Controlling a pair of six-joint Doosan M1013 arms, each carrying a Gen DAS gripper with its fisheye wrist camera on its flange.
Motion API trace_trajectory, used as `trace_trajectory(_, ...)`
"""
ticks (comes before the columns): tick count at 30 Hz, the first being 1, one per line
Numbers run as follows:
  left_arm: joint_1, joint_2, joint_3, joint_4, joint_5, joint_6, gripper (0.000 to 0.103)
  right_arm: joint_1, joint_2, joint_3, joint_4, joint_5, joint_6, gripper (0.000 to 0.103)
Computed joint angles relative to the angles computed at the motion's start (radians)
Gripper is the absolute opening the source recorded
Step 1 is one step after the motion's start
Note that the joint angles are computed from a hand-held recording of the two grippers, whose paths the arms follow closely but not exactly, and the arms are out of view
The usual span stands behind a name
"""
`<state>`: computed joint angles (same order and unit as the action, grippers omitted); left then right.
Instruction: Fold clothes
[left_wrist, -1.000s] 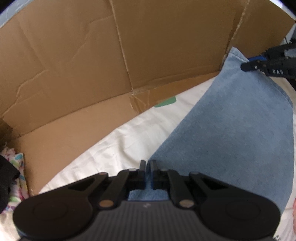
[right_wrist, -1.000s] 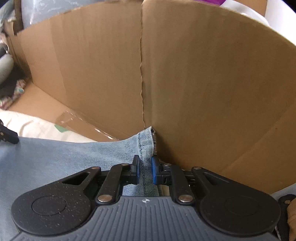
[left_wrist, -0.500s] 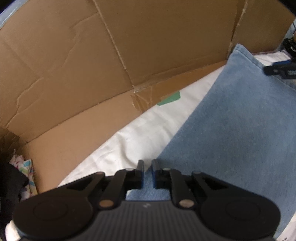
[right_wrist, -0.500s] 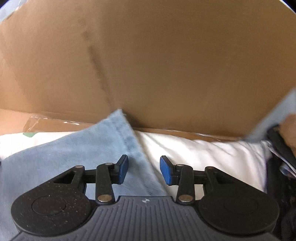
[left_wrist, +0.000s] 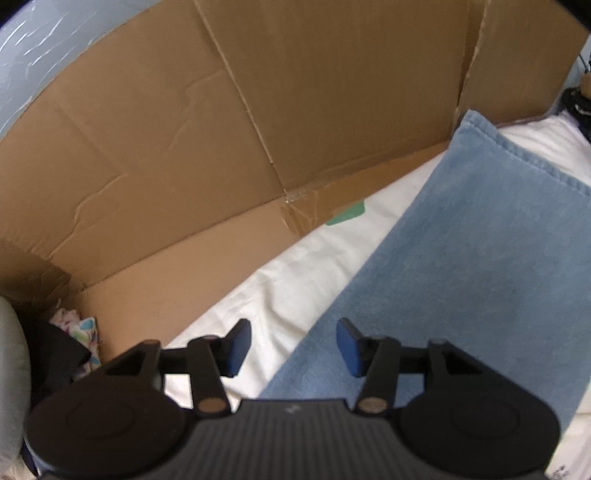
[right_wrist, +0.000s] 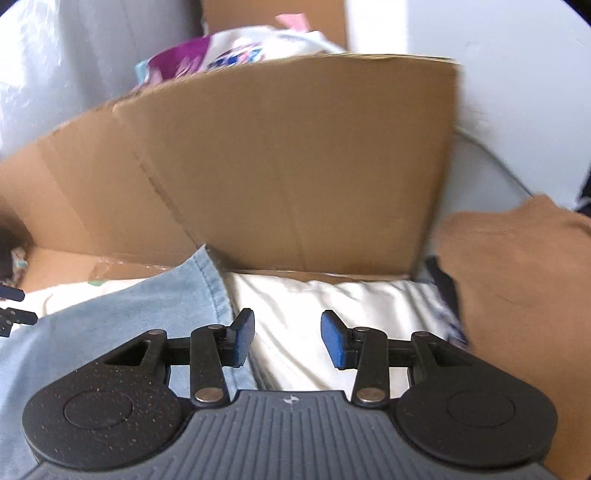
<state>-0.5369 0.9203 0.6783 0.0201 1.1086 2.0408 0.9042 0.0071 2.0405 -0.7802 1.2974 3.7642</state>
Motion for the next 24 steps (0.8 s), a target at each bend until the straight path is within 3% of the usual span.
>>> trace_trajectory(14, -0.01, -0.076, 0.103, -0.033, 0.002, 0.011, 0.058, 0.072, -0.01, 0.013, 0.018, -0.058, 0.03, 0.047)
trace_trajectory(24, -0.014, -0.124, 0.203, -0.072, 0.001, 0.056, 0.058, 0.091, -0.002, 0.059, -0.018, -0.221, 0.247, 0.046)
